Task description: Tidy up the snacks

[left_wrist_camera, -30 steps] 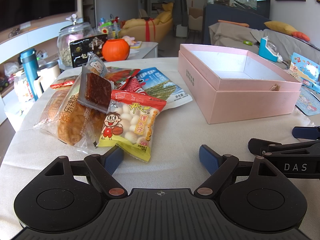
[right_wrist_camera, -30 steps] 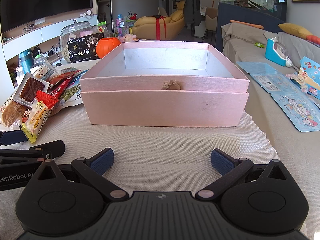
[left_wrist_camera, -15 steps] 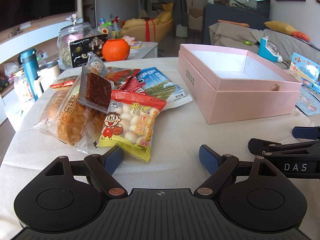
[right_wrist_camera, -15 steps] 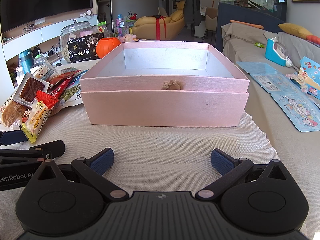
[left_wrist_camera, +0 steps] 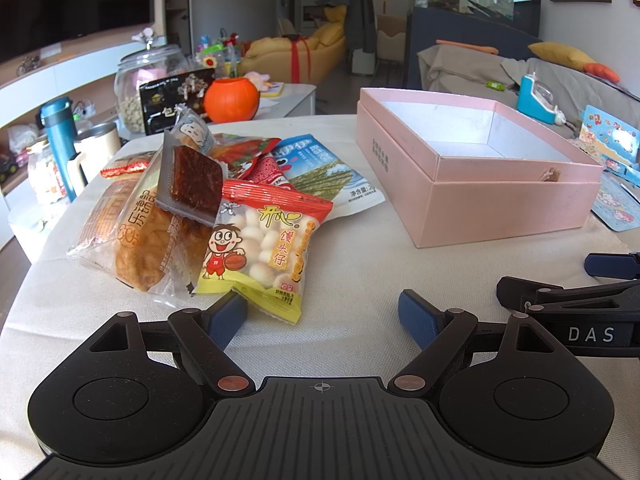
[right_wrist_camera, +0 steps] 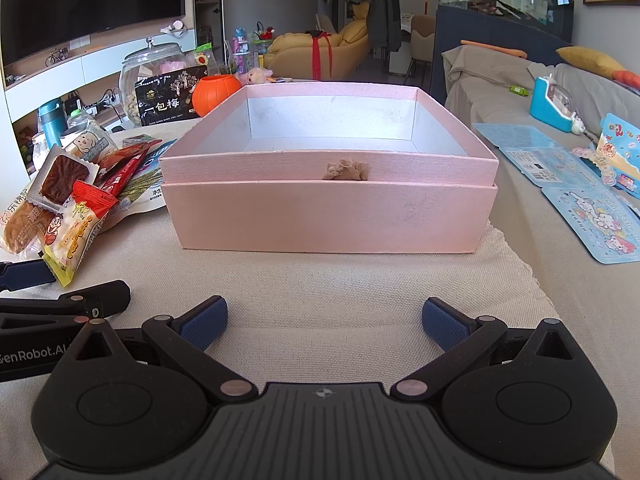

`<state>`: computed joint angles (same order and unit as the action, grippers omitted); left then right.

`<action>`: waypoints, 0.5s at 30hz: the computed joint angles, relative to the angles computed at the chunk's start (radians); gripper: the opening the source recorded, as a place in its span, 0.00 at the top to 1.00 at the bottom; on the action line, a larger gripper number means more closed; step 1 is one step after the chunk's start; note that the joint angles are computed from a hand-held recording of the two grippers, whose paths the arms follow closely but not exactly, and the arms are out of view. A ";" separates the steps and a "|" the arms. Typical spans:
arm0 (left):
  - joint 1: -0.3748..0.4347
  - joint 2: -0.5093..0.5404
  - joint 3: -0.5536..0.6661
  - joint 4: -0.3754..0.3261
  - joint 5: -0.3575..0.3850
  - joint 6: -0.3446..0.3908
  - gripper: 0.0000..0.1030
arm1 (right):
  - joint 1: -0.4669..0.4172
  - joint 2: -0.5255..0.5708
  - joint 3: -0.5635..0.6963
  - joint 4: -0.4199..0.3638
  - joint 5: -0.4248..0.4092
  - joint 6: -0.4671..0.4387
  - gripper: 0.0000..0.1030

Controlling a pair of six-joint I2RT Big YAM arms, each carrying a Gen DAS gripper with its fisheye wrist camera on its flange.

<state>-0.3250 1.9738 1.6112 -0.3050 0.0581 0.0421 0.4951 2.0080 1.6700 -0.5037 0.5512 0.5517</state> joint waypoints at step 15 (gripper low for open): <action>0.019 0.013 0.018 -0.012 0.057 0.039 0.14 | -0.006 0.014 0.024 -0.005 -0.011 -0.015 0.00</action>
<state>-0.3065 1.9867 1.6292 -0.3174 0.1148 0.0811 0.4889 2.0221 1.6935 -0.5090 0.5398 0.5366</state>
